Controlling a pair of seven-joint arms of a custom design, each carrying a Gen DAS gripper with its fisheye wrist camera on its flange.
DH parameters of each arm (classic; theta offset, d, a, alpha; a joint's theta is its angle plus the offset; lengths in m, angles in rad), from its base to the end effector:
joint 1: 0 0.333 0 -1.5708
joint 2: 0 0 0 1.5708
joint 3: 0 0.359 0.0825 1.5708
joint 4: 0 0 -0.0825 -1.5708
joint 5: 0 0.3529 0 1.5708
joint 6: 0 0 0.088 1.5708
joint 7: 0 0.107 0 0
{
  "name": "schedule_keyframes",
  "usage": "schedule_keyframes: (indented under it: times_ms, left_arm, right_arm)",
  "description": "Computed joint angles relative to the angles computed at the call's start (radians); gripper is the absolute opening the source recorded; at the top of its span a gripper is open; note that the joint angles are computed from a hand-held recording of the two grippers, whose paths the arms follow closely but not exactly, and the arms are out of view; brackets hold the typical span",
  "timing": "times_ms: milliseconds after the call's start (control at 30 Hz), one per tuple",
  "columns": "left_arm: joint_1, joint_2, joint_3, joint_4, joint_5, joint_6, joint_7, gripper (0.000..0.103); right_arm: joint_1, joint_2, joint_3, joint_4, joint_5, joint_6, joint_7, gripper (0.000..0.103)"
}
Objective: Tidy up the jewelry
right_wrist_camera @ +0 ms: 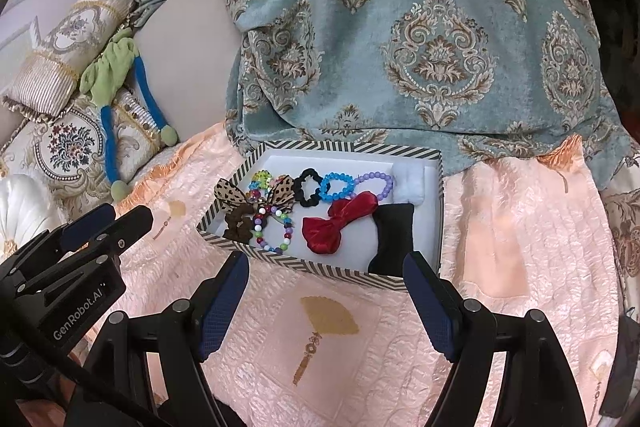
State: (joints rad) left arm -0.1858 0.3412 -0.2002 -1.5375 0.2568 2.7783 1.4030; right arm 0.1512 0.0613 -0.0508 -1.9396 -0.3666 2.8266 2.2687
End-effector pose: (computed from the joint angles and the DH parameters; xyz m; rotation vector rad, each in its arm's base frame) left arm 0.6501 -0.2472 0.6209 -1.3659 1.9955 -0.9404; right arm 0.5915 0.0787 0.6032 -1.4251 1.9247 -0.6894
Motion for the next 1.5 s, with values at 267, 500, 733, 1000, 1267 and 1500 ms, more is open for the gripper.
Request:
schedule_keyframes:
  times_ms: [267,500,733,1000,1267,1500]
  left_arm:
    - [0.000,0.001,0.001,-0.003,0.000,-0.001,0.000,0.046]
    - [-0.002,0.002,0.007,-0.005,0.007,0.003,-0.011,0.046]
    - [0.002,0.003,0.004,-0.005,0.002,0.000,-0.011,0.046]
    - [-0.003,0.008,0.005,0.000,0.010,-0.003,-0.012,0.046]
    - [-0.008,0.013,0.005,0.006,0.016,-0.004,-0.015,0.046]
    - [-0.008,0.017,0.001,-0.005,0.022,0.019,-0.006,0.046]
  right_arm:
    - [0.000,0.002,0.001,-0.005,0.022,0.001,-0.016,0.077]
    - [0.002,0.003,0.000,-0.008,0.033,0.006,-0.023,0.077]
    - [0.003,0.006,0.000,-0.010,0.050,0.004,-0.032,0.077]
    - [0.005,0.008,-0.002,-0.012,0.058,0.008,-0.036,0.077]
    - [0.003,0.012,-0.003,-0.014,0.082,0.010,-0.055,0.078]
    - [0.001,0.017,-0.005,-0.020,0.109,0.015,-0.077,0.078]
